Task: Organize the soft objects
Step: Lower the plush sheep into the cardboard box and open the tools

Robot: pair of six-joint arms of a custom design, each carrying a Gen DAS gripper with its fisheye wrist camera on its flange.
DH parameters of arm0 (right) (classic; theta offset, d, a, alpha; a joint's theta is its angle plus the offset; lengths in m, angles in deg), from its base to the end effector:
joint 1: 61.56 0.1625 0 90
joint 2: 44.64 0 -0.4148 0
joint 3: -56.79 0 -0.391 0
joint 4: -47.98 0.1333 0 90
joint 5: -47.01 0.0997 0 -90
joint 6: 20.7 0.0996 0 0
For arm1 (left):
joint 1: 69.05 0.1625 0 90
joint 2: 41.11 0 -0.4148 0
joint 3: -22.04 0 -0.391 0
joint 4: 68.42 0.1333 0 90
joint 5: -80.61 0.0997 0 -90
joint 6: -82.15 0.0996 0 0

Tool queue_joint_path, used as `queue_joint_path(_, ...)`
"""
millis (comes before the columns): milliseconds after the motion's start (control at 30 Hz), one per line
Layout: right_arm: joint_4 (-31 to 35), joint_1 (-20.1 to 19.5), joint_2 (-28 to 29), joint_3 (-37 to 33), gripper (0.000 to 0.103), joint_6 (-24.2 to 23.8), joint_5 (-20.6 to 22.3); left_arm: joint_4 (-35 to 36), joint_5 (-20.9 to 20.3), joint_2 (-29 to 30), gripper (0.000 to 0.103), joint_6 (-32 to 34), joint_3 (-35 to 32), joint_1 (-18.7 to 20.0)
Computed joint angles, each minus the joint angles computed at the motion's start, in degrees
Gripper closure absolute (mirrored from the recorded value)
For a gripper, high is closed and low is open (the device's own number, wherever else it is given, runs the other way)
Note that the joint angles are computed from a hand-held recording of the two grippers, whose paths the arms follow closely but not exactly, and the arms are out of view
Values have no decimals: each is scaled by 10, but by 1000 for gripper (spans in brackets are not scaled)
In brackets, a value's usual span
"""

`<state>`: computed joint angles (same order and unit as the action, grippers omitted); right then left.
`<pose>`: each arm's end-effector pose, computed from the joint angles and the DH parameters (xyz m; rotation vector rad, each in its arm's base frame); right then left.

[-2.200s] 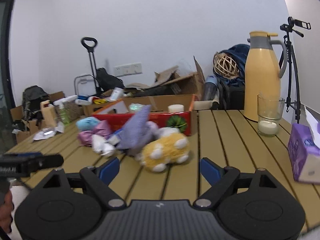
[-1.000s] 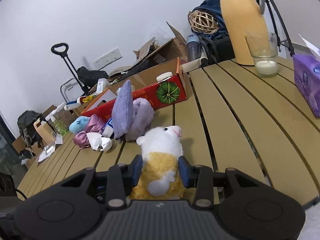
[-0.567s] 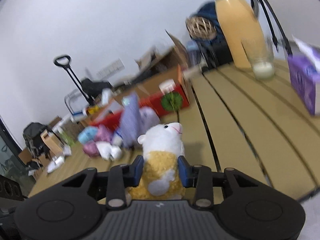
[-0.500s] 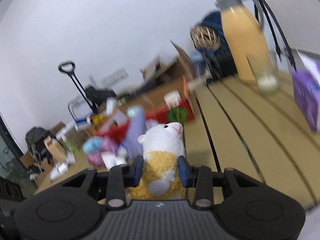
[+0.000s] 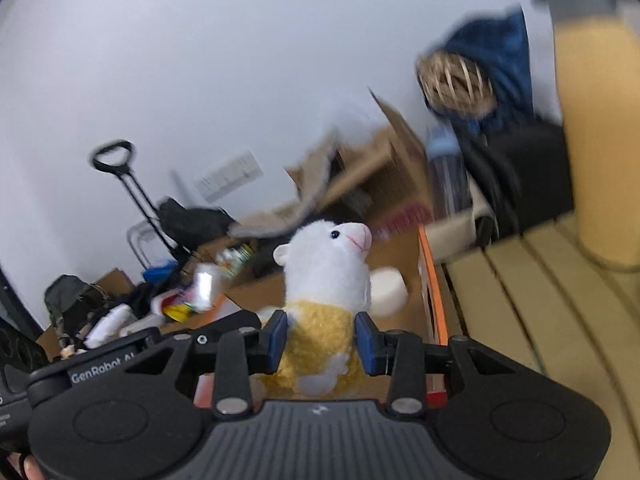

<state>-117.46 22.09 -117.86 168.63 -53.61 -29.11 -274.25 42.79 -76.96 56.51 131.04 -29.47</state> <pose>0.0940 -0.5769 0.2979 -0.7950 2.8475 -1.0469 -0.2998 -0.5229 0.0539 0.0677 2.4860 -1.4886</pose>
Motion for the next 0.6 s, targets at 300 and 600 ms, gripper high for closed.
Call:
queue_joint_path(300,-76,30,79,-23,67,-2,-156,108,-27,9,60,-19,-24,40)
queue_joint_path(600,-60,48,13,0,69,-23,-162,117,67,-57,46,2,44,-47)
